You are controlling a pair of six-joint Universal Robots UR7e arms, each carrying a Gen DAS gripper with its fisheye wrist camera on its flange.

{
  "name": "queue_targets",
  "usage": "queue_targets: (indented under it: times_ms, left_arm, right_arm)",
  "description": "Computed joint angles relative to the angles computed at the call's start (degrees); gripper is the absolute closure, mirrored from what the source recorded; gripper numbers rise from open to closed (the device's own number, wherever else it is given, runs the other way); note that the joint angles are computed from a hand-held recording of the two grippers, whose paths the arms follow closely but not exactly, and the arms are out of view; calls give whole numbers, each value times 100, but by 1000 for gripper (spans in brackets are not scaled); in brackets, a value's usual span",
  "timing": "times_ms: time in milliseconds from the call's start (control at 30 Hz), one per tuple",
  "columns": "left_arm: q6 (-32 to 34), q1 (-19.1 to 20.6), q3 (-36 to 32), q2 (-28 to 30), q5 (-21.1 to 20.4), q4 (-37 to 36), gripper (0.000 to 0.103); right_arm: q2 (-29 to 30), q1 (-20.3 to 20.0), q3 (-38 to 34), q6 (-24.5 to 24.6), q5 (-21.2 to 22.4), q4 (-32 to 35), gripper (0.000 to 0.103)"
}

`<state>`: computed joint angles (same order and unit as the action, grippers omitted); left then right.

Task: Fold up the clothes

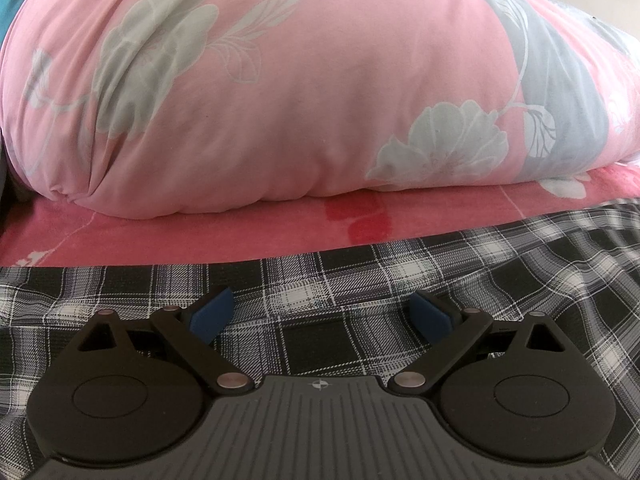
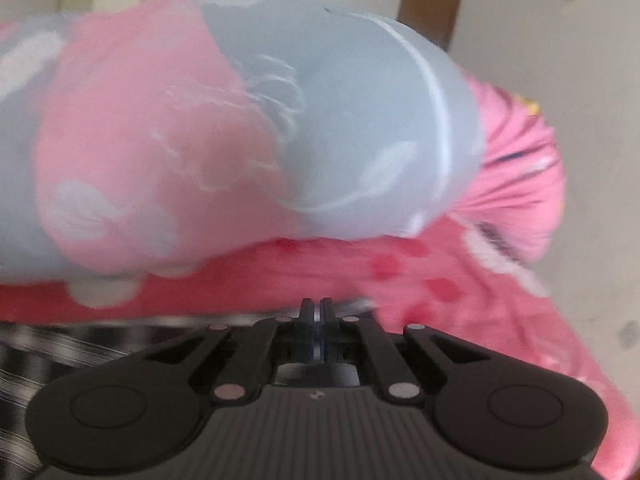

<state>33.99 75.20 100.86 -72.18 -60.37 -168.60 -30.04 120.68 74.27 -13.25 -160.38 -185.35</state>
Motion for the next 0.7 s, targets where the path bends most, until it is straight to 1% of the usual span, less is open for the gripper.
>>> queue_targets:
  times_ms: [33,100,133,167,233,300,400,500,533,600,633,700]
  left_arm:
    - [-9,-9,-3,4,9,1,7]
    - [-20,-22,-13,17,29,0,7]
    - [-24,-23,-16,21,28,1,7]
    - [-31,-25,-20,26,26,3,7]
    - [-45,-27,-29,39,20,3,7]
    - [-49,-23,-37,48,10,3,7]
    - [-34,-10,-49,58,-7,-5,7]
    - [-34,-3,-70,83,-19,-11,7]
    - [-37,-5,-73,92,-19,-16,7]
    - [-37,-8,-80,112,-19,-32,7]
    - [-38,-10,-81,121,-19,-42,7]
    - [-46,-15,-83,139,-26,-63,7]
  right_arm:
    - [-116,-18,143,127,342,298,97]
    - [-296,-69,336,198,1038,765,80]
    - [-277,-87,298,67,1179,1013,62]
    - [-200,-100,193,-174,1198,1305,57]
    - [-72,-136,-27,-534,1248,1961,57]
    - [-58,-175,-167,-652,1533,2638,58]
    - [9,-227,-456,-811,1857,3415,58]
    - [237,-276,-851,-932,1712,3981,59]
    - [294,-292,-956,-938,1696,4126,61]
    - [314,-315,-1069,-764,1810,4398,68]
    - [314,-323,-1115,-656,1877,4540,78]
    - [301,-314,-1084,-662,1898,4565,90]
